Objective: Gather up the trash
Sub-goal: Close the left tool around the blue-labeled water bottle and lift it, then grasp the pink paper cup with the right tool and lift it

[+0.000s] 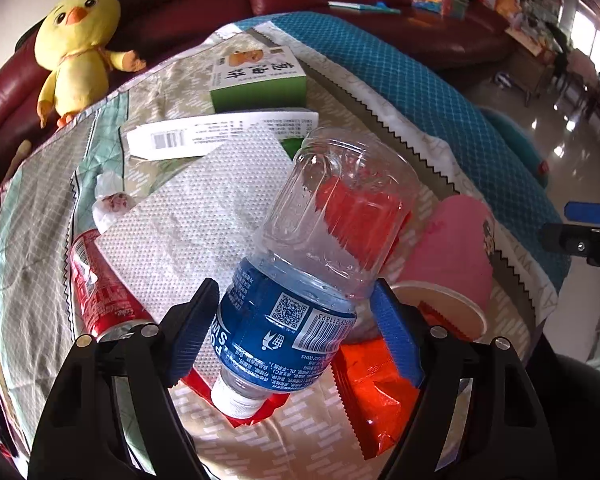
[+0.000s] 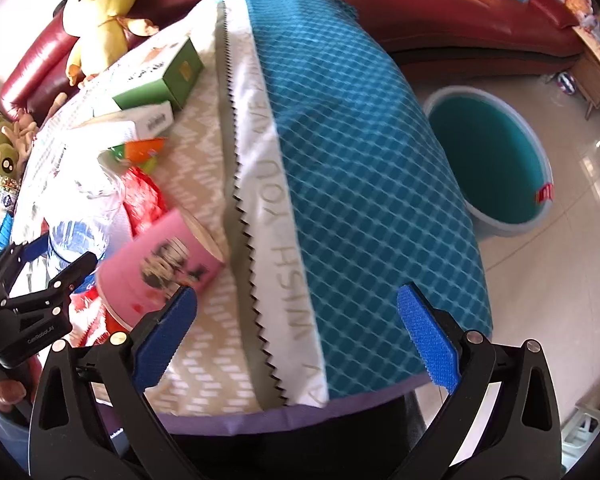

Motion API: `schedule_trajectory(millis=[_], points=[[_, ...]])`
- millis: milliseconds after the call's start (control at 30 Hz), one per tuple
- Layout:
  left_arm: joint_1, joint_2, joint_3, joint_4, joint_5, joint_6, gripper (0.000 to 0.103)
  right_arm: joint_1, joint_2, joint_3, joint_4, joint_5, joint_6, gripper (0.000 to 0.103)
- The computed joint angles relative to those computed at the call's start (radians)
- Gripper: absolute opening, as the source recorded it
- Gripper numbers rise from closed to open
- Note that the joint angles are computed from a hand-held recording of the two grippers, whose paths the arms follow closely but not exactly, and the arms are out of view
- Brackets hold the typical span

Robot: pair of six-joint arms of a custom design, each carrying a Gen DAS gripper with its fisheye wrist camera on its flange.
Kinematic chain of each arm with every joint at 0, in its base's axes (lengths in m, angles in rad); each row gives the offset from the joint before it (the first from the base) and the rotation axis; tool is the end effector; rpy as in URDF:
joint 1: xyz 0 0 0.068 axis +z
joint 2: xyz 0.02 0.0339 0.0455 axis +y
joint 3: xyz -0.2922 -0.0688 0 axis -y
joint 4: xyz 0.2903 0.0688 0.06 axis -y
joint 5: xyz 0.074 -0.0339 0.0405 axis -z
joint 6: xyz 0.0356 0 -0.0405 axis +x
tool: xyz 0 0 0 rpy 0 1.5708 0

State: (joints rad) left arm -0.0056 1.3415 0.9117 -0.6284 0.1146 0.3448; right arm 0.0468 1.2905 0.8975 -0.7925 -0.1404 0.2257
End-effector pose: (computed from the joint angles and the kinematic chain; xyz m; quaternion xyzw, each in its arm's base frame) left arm 0.2961 -0.0057 0.2363 0.1826 0.9484 -0.0119 0.2588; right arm 0.2708 0.0177 0.2373 0.0741 0.9764 0.0941 0.1799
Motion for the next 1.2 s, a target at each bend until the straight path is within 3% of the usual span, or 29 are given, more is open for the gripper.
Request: schedule_trajectory(millis=[33, 100, 167, 233, 333, 667, 800, 867, 900, 1000, 1200], points=[[0.022, -0.007, 0.003, -0.004, 0.021, -0.008, 0.078, 0.015, 0.016, 0.018, 0.002, -0.019, 0.009, 0.093], [0.064, -0.017, 0.005, -0.015, 0.059, -0.019, 0.078, 0.025, 0.059, 0.051, -0.005, -0.093, 0.039, 0.070], [0.106, -0.033, -0.001, -0.030, 0.101, -0.021, 0.078, 0.032, 0.120, 0.085, -0.021, -0.188, 0.085, 0.061], [0.139, -0.043, -0.007, -0.036, 0.133, -0.018, 0.078, 0.044, 0.165, 0.105, -0.030, -0.254, 0.131, 0.061], [0.179, -0.049, -0.014, -0.046, 0.179, -0.012, 0.078, 0.066, 0.207, 0.117, -0.008, -0.335, 0.216, 0.075], [0.225, -0.012, -0.015, -0.053, 0.239, 0.007, 0.078, 0.168, 0.322, 0.186, 0.112, -0.339, 0.335, 0.078], [0.223, 0.002, -0.008, -0.052, 0.235, 0.006, 0.078, 0.191, 0.383, 0.208, 0.136, -0.414, 0.373, 0.078], [0.219, 0.001, -0.011, -0.043, 0.226, 0.005, 0.078, 0.208, 0.376, 0.204, 0.168, -0.383, 0.364, 0.073], [0.217, 0.001, -0.011, -0.041, 0.221, 0.001, 0.078, 0.218, 0.359, 0.198, 0.198, -0.359, 0.357, 0.059], [0.216, -0.002, 0.002, -0.050, 0.221, -0.006, 0.078, 0.234, 0.332, 0.231, 0.177, -0.261, 0.301, 0.060], [0.204, -0.031, 0.050, -0.086, 0.229, -0.028, 0.077, 0.141, 0.287, 0.242, 0.138, -0.240, 0.228, 0.060]])
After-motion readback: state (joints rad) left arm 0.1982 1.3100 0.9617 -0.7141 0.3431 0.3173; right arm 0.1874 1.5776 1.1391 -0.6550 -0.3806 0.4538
